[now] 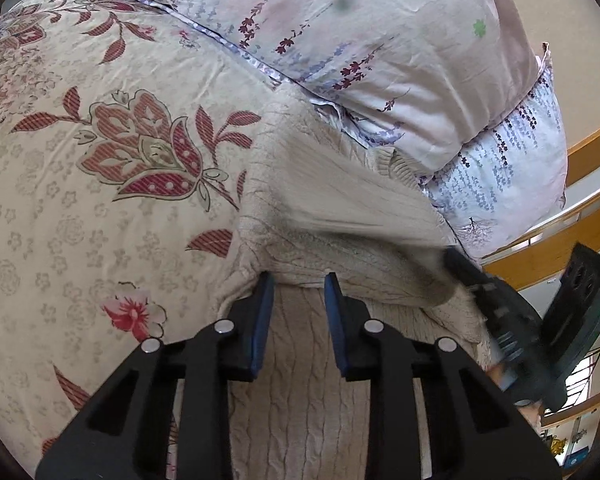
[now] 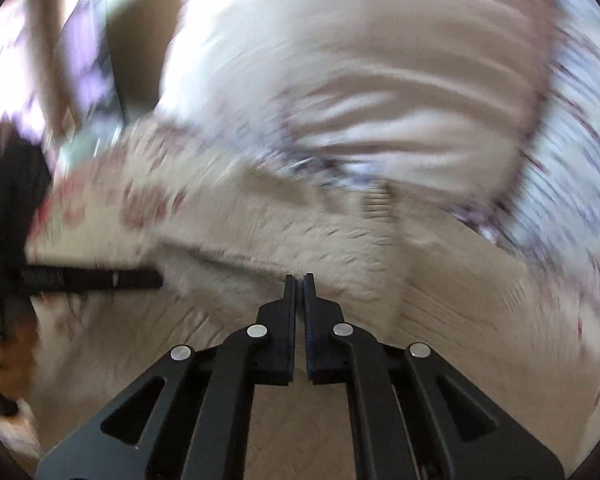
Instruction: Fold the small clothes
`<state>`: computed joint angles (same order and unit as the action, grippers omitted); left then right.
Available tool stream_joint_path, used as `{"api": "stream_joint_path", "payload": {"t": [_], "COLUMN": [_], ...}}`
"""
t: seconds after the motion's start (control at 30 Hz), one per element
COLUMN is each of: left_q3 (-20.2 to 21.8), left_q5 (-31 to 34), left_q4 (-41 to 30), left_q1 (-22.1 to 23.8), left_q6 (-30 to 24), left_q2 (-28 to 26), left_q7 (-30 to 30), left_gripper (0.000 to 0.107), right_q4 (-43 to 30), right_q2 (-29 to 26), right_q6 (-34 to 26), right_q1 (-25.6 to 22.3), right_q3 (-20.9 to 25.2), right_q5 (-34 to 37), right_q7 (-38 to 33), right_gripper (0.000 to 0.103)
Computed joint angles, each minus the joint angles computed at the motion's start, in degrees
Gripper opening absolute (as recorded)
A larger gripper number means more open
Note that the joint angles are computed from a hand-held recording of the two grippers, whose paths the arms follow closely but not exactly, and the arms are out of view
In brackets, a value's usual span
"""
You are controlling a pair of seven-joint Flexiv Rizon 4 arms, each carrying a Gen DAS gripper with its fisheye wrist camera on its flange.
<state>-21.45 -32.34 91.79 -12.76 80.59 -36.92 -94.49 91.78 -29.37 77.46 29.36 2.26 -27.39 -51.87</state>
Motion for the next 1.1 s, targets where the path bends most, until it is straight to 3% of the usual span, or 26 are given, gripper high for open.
{"api": "stream_joint_path", "payload": {"t": [0.1,0.17,0.23,0.27,0.37,0.43,0.5,0.53,0.67,0.77,0.87,0.93,0.97,1.1], "left_q3": [0.81,1.24,1.82,2.04,2.55,2.69,2.81,2.83,3.23,4.11,4.3,3.8,3.51,2.77], "left_q5": [0.55,0.94,1.46,1.65,2.12,2.19,2.24,2.2,2.29,3.01,3.34,3.06,2.87,2.28], "left_q4": [-0.28,-0.48,-0.85,-1.01,-1.46,-1.72,-1.91,-1.94,-2.3,-2.94,-3.35,-3.2,-3.04,-2.56], "left_q1": [-0.52,-0.76,-1.07,-1.2,-1.39,-1.41,-1.41,-1.44,-1.66,-2.16,-2.22,-1.9,-1.69,-1.22], "left_q6": [-0.42,-0.8,-1.41,-1.64,-2.36,-2.76,-3.05,-3.03,-3.38,-4.3,-4.78,-4.56,-4.4,-3.88], "left_q2": [0.01,0.03,-0.02,-0.05,-0.19,-0.3,-0.38,-0.41,-0.58,-0.7,-0.87,-0.9,-0.88,-0.8], "left_q7": [-0.45,-0.6,-0.72,-0.79,-0.81,-0.86,-0.84,-0.91,-1.35,-1.73,-1.69,-1.36,-1.12,-0.32], "left_gripper": [0.027,0.027,0.027,0.027,0.027,0.027,0.027,0.027,0.027,0.027,0.027,0.027,0.027,0.027], "right_q4": [9.76,14.44,14.66,14.58,17.34,17.05,16.18,15.86,12.19,8.55,5.41,2.81,1.46,3.96], "right_q2": [6.26,9.41,11.57,11.93,14.56,14.65,13.39,12.52,7.77,3.35,0.1,-1.89,-2.42,0.24], "right_q6": [5.71,3.95,-6.23,-8.52,-8.71,-6.87,-3.92,-1.95,-1.5,-3.7,-6.39,-9.39,-10.83,-3.53], "right_q1": [2.21,0.9,-4.53,-6.57,-7.88,-7.39,-5.48,-4.4,-1.28,2.87,3.15,2.58,1.73,-0.1], "right_q3": [-7.66,-8.51,-2.04,0.19,0.58,0.71,-0.02,-0.65,0.11,-3.08,-2.6,-0.56,1.22,1.75], "right_q5": [1.26,0.64,8.77,9.7,3.9,-3.65,-13.38,-18.41,-26.29,-33.9,-32.35,-26.29,-21.24,-11.67], "right_q7": [16.64,24.34,18.75,17.49,17.36,13.21,8.7,6.68,-5.61,-10.03,-13.76,-17.41,-18.75,-15.03], "right_gripper": [0.003,0.003,0.003,0.003,0.007,0.023,0.067,0.069,0.065,0.063,0.062,0.031,0.008,0.008]}}
